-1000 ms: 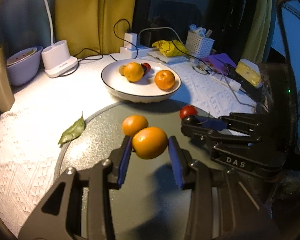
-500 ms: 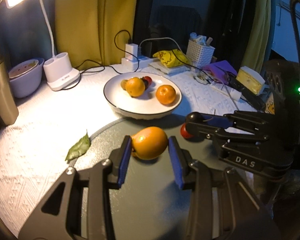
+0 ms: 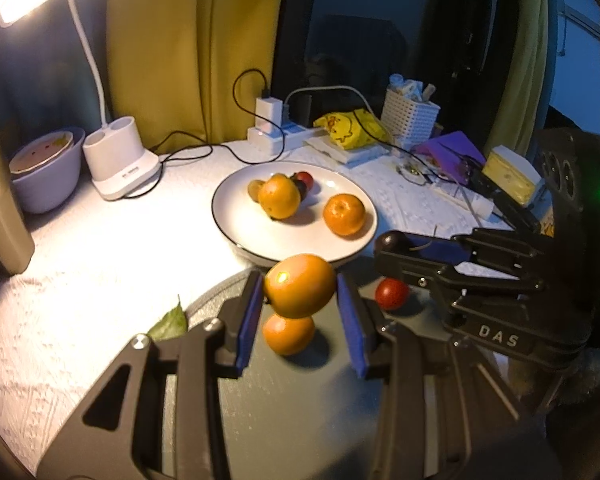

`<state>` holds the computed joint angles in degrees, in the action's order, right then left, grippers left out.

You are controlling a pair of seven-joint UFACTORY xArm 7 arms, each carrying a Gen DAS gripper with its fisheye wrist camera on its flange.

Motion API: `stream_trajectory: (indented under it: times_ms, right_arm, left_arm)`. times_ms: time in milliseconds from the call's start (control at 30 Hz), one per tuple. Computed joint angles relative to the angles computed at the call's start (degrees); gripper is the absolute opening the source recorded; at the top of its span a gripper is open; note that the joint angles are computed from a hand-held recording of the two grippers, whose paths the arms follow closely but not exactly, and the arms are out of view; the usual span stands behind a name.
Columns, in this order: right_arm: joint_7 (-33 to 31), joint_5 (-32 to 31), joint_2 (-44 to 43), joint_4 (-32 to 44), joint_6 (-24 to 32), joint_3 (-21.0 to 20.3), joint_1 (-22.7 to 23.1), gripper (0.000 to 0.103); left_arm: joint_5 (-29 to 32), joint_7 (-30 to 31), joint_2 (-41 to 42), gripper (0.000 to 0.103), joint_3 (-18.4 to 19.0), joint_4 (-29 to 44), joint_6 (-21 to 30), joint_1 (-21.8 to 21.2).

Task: Organize fruits
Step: 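Carry the mandarin and dark cherry into the white bowl and open both tools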

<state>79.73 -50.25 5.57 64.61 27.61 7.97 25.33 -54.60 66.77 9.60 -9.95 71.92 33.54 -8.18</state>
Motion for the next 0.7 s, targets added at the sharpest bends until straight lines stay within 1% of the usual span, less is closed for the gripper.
stream_trajectory:
  times_ms: [333, 700]
  right_arm:
    - [-3.21, 1.53, 3.28, 2.32, -3.55, -2.03, -0.84, 0.028]
    - [-9.35, 6.85, 7.92, 5.14, -7.77, -4.96, -0.50, 0.028]
  left_arm:
    - [3.64, -4.15, 5.89, 0.039, -1.46, 6.28, -1.11, 0.28]
    - [10.29, -10.58, 13.46, 0.039, -3.90, 14.07, -1.68, 1.08]
